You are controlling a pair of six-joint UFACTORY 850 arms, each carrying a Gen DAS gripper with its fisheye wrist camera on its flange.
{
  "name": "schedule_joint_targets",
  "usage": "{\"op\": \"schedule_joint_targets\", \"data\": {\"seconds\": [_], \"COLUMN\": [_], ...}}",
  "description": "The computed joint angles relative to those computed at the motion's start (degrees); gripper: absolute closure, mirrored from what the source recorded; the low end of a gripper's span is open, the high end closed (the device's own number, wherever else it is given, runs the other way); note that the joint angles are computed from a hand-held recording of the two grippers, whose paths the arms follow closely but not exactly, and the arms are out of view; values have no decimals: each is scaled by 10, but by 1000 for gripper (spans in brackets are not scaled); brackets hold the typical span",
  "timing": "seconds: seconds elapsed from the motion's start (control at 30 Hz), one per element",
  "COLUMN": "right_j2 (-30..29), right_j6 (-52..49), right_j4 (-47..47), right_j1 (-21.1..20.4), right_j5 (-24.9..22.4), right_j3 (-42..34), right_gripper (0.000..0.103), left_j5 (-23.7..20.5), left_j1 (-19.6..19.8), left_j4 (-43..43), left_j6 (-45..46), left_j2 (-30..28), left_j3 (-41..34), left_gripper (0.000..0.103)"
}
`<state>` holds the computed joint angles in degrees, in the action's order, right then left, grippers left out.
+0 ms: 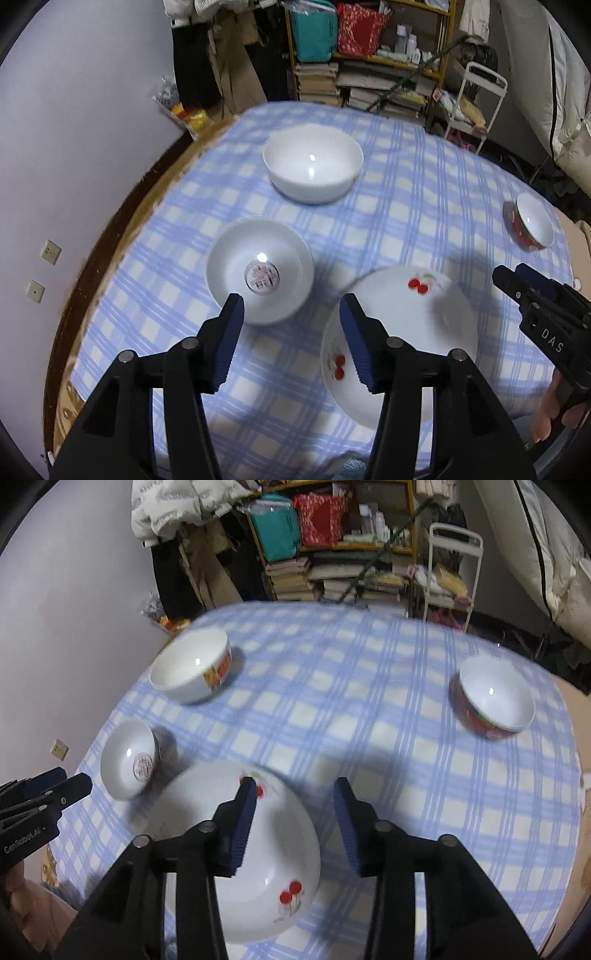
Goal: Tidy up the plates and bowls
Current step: 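Lower the cherry plate onto the table and open both grippers, then move both grippers to the rim of the large white bowl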
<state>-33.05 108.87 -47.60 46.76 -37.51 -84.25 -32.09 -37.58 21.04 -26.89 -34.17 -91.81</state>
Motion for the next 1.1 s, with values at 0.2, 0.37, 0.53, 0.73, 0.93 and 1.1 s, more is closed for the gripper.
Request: {"op": "schedule_joint_targets", "data": {"seconds": [0.2,0.37,0.53,0.73,0.93,1.1], "right_j2": [13,10,-4,-30,-88,-133], "right_j6": [37,14,-11,-29,-113,-170], "right_j4": [-56,-74,-84,-95,-38,11], "right_j1": [-10,-30,-57,-84,-104,-114], "right_j5": [-3,10,45,108,133,137], "right_j3": [-3,-22,-50,-89,-161,-218], "right_gripper": [32,26,17,3,2,2], "left_j5": [8,1,14,-15,-57,-105], "left_j1": [4,11,28,42,52,68], "left_j4": [95,160,137,76,48,-55], "left_j6": [-68,-117,-80,-16,15,72], "left_j2": [3,-10,-37,-99,-183,-275], "left_j3": [-20,-46,-87,-174,-296,-431], "left_gripper": [27,15,13,12,12,12]}}
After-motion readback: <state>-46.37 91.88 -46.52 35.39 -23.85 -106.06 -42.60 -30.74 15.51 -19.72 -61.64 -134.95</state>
